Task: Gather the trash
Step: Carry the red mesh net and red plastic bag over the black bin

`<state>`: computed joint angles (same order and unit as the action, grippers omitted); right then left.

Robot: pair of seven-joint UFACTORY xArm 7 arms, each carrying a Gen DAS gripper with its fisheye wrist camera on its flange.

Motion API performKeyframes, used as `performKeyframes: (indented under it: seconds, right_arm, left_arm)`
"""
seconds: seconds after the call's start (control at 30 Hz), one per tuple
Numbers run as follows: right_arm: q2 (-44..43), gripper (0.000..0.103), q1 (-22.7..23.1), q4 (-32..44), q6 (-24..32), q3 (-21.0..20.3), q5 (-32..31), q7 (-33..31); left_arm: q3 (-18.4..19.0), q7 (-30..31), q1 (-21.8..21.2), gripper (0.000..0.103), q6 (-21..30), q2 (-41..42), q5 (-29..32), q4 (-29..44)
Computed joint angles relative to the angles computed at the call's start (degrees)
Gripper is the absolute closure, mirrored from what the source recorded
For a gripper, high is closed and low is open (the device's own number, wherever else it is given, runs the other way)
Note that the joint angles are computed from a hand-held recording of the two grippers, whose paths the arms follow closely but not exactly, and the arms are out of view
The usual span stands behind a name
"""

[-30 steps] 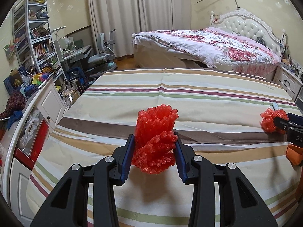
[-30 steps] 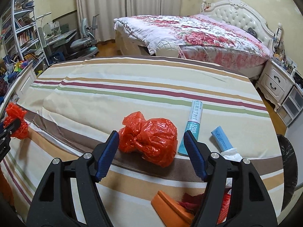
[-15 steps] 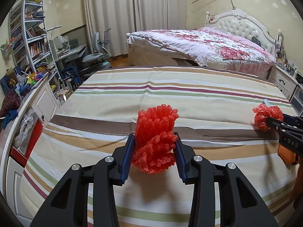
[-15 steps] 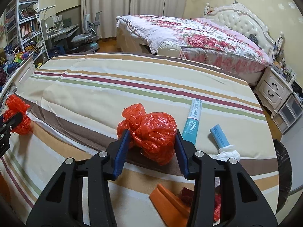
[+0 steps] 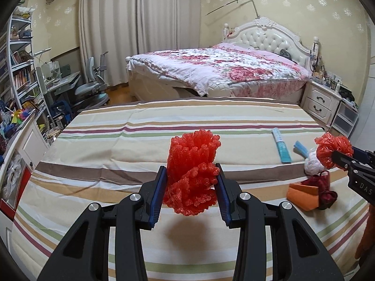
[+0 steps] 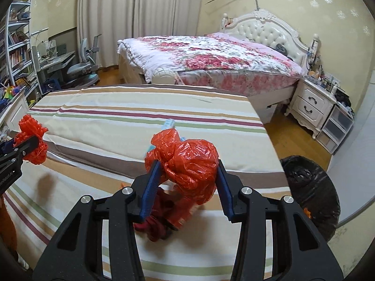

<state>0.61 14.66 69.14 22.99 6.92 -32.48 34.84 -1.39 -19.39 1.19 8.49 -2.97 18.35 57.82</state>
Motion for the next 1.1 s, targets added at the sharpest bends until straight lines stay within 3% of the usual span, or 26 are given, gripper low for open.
performKeyframes:
  seconds: [0.33,0.53,0.7,0.8,0.93,1.1]
  right_arm:
    - [-8.68,0.058,-8.65,-9.53,-1.09,-1.15,-2.44,5.58]
    - [-11.69,0.058,-15.3,-12.88,-2.02,-1.39,-4.75,9.17]
    - [-12.03,0.058,-20.18,-13.9,-2.32,-1.26,-7.74,12.98]
    - [-11.32,0.058,-21.96,-13.72,-2.55,-1.59,-9.36,14.65]
    - [-9.98,0.057,-23.15,-12.86,-1.81,-1.88,-13.48,18.15]
    - [-7.44,0.057,-22.89,-11.33,-2.74,-3.81,-13.94,18.87]
  left_arm:
    - [-2.91,4.54,-6.22,0.062,-0.67,2.63,-3.77,4.82]
    - [-4.78,10.67,-10.97,0.062,0.46,6.28,-9.49,10.07]
    - [-5.42,11.22,-15.37,0.062,1.85,11.55,-8.05,16.7]
    - [-6.7,14.55,-16.78,0.062,3.27,15.57,-11.38,21.52]
    - [-4.51,12.81,-21.33,0.062,4.55,20.29,-8.83,27.13]
    - [-3.42,12.63,-24.78,0.062,6.59,26.22,-6.87,34.42]
